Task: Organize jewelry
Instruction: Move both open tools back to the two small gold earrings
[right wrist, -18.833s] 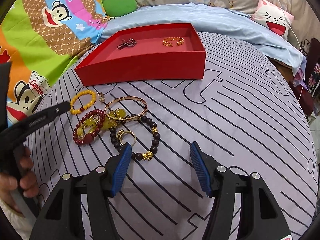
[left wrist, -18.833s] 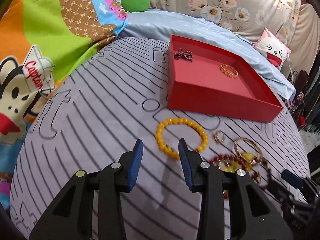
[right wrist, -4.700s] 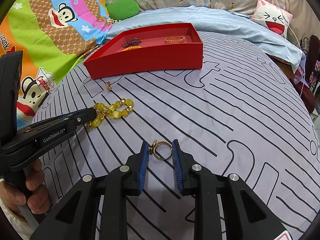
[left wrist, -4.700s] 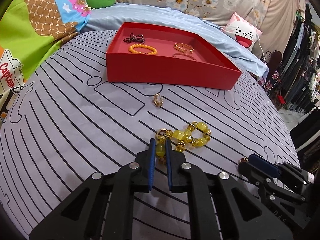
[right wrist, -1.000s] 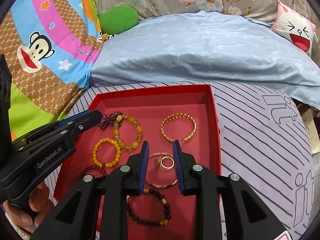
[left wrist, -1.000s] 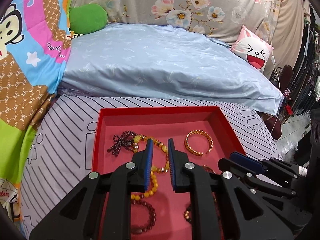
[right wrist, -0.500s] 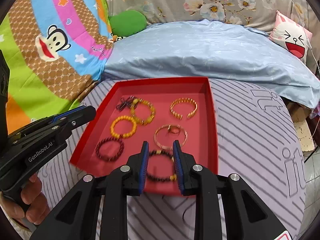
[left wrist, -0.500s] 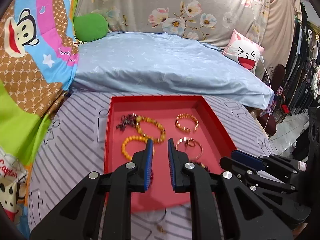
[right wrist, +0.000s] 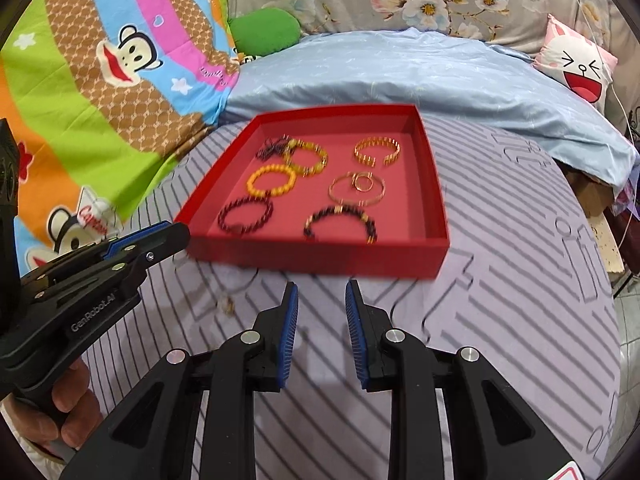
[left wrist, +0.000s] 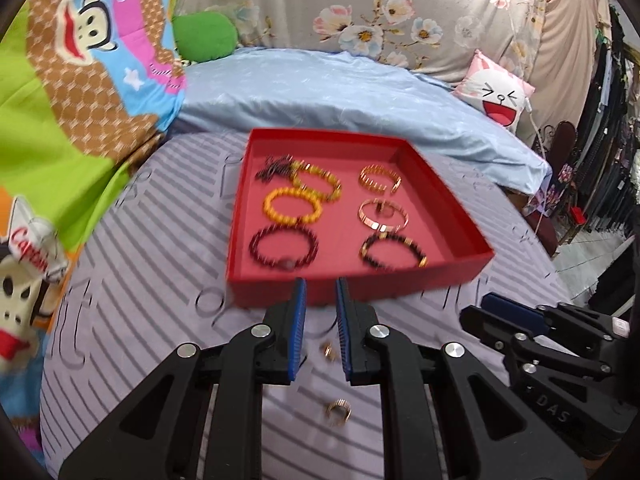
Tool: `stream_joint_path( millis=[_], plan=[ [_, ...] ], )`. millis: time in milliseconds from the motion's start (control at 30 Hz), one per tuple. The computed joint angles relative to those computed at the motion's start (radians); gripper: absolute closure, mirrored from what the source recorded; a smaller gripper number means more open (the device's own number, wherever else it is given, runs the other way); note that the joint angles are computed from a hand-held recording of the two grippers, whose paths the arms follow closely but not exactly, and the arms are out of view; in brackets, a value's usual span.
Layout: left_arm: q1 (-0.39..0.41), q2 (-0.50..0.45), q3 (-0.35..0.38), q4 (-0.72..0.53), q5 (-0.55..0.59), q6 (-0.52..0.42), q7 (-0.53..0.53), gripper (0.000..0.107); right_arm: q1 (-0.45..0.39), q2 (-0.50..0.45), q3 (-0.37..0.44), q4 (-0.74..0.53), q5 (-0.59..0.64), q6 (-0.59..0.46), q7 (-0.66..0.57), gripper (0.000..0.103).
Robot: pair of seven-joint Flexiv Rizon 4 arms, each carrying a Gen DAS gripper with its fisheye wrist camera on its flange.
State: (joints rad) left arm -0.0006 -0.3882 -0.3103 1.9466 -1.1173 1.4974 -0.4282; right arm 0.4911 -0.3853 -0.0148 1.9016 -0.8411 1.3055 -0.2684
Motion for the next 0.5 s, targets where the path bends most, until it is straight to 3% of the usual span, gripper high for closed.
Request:
stream_joint_path(
  millis=[200,500],
  plan=[
    [0.000,0.002,-0.012,0.066,-0.031,0.078,0.009,0.092,0.022,0.012,0.005,0.047,-0.045,-0.010,0.059,0.079],
    [0.104,0.005,-0.125,0.142,-0.080,0.164,0.045,0.092,0.044,-0.011,0.031,0.065,-0.053,-0.005,0.077,0.079]
  ],
)
